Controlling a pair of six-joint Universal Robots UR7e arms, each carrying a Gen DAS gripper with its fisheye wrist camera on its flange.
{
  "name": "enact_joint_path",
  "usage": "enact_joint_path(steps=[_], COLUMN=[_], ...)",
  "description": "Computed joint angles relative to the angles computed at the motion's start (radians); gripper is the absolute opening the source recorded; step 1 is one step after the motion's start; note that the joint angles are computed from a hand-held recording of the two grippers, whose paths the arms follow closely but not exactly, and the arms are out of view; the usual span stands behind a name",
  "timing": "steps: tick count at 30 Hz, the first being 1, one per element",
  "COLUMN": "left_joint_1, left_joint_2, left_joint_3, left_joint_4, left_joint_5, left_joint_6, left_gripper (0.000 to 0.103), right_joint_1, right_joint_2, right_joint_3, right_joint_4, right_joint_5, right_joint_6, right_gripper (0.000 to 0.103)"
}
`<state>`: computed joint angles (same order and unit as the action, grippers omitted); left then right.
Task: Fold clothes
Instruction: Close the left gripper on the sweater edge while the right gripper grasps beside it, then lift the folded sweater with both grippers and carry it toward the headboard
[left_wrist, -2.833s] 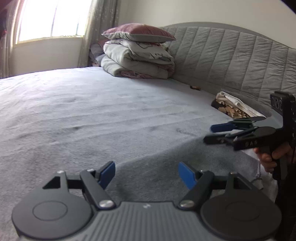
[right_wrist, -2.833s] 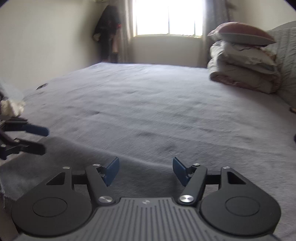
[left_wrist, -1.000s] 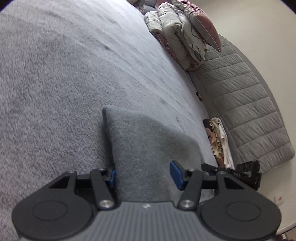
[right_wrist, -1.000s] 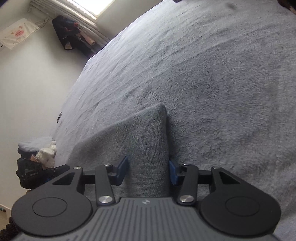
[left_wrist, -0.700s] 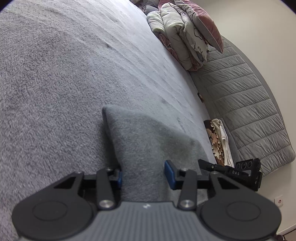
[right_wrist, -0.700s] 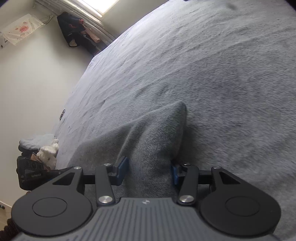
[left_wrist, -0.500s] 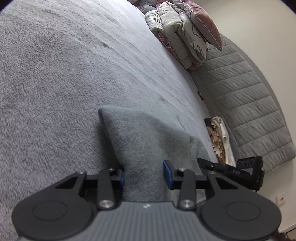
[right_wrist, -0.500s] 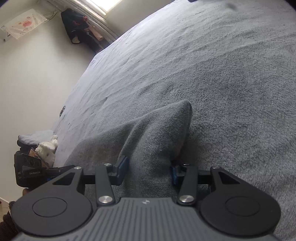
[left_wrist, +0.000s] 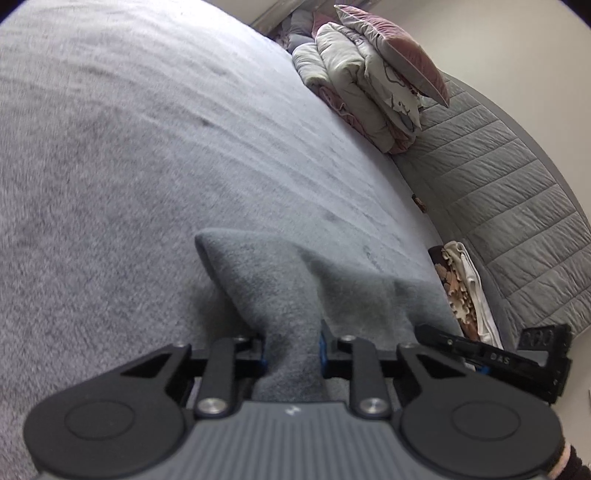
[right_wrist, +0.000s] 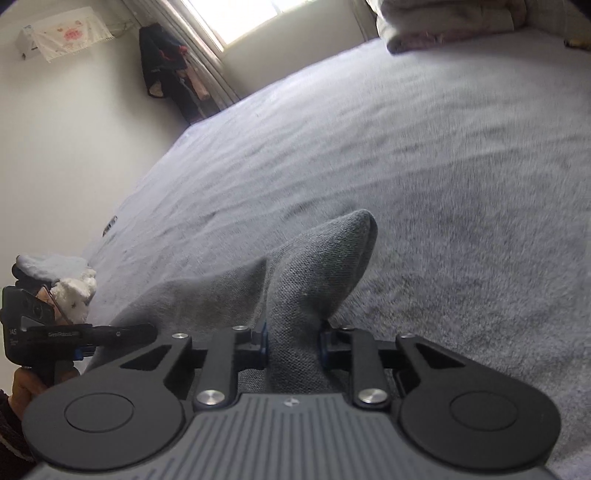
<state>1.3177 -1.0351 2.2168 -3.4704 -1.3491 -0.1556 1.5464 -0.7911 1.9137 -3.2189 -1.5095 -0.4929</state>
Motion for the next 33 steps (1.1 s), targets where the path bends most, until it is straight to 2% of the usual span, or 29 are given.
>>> enact_joint_path(steps=[8, 12, 16, 22, 26, 33], left_joint_1=[-0.049, -0.090, -0.140, -0.201, -0.227, -0.269], left_joint_2=[0.028, 0.069, 0.119, 0.225, 0.316, 0.480], left_joint_3=[-0.053, -0.127, -0.242, -0.436, -0.577, -0.827], left_joint_4=[-0.013, 0.007, 0.080, 0.195, 0.260, 0.377], left_joint_5=[0.081, 0.130, 0.169, 0.200, 0.197, 0.174], left_joint_6=[-0.022, -0.002, 0.032, 0.052, 0.070, 0.109], left_gripper=[0.022, 0.022, 0.022, 0.022, 0.022, 0.022], right_joint_1=[0.018, 0.029, 0.031, 0.022, 0.008, -0.052], right_joint_2=[-0.009, -0.014, -0.023, -0.055, -0.087, -0.149], right_joint_3=[0.009, 0.007, -0.010, -0.033, -0.047, -0.050], right_joint_4=[-0.110, -0.190, -0.246, -0.306, -0.333, -0.398], right_joint_5=[0.027, 0.024, -0.001, -0.033, -0.057, -0.038], right_joint_6=[-0.010, 0.000, 0.004, -0.040, -0.060, -0.066], right_gripper=[0.024, 0.024, 0.024, 0.024, 0.024, 0.024])
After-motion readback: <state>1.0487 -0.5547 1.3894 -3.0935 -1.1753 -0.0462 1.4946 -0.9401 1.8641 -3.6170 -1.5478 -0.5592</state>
